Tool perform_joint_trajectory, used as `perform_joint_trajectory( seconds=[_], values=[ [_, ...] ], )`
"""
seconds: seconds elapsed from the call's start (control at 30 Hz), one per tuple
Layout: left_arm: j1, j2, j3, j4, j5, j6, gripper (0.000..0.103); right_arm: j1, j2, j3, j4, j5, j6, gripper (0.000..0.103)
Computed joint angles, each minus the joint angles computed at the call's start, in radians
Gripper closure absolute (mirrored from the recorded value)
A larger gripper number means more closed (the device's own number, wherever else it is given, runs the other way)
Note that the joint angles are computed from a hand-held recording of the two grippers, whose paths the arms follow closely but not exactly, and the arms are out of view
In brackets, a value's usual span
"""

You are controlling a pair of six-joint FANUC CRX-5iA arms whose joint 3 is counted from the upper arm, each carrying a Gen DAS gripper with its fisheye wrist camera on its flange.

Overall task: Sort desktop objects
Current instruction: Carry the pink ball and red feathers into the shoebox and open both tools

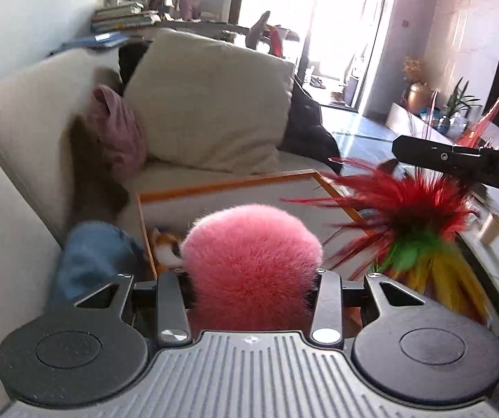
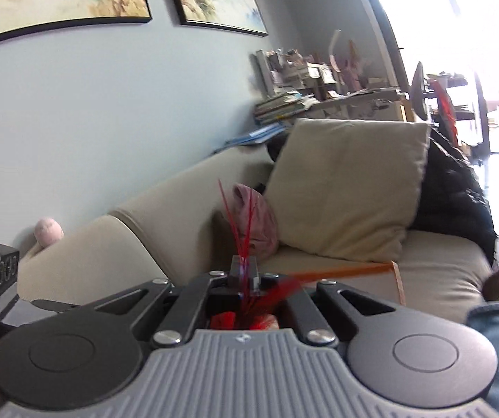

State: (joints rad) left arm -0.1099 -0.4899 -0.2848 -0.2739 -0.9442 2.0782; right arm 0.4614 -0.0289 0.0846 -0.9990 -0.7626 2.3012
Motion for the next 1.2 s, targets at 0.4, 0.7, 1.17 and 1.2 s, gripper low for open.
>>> perform_joint_trajectory(
  seconds=[0.4, 0.7, 1.17, 1.2],
  values=[
    [0.001, 0.204, 0.065, -0.064, -0.146, -0.179, 0.056, 0.124, 0.184, 0.085, 0.13, -0.03, -0.196, 0.103],
    [0.006, 0.235, 0.066, -0.05, -0.176, -0.285, 0.052, 0.122, 0.297, 0.164, 0.128, -0.182, -0.294, 0.103],
    [0.056, 0.143, 0.009, 0.029, -0.12, -0.28, 0.05, 0.123, 0.311, 0.182, 0.148, -0.213, -0.359, 0.09],
    [0.057, 0.132, 0.004, 0.039, -0.114, -0.277, 0.05, 0.118, 0.302, 0.175, 0.147, -0.209, -0.356, 0.089]
  ],
)
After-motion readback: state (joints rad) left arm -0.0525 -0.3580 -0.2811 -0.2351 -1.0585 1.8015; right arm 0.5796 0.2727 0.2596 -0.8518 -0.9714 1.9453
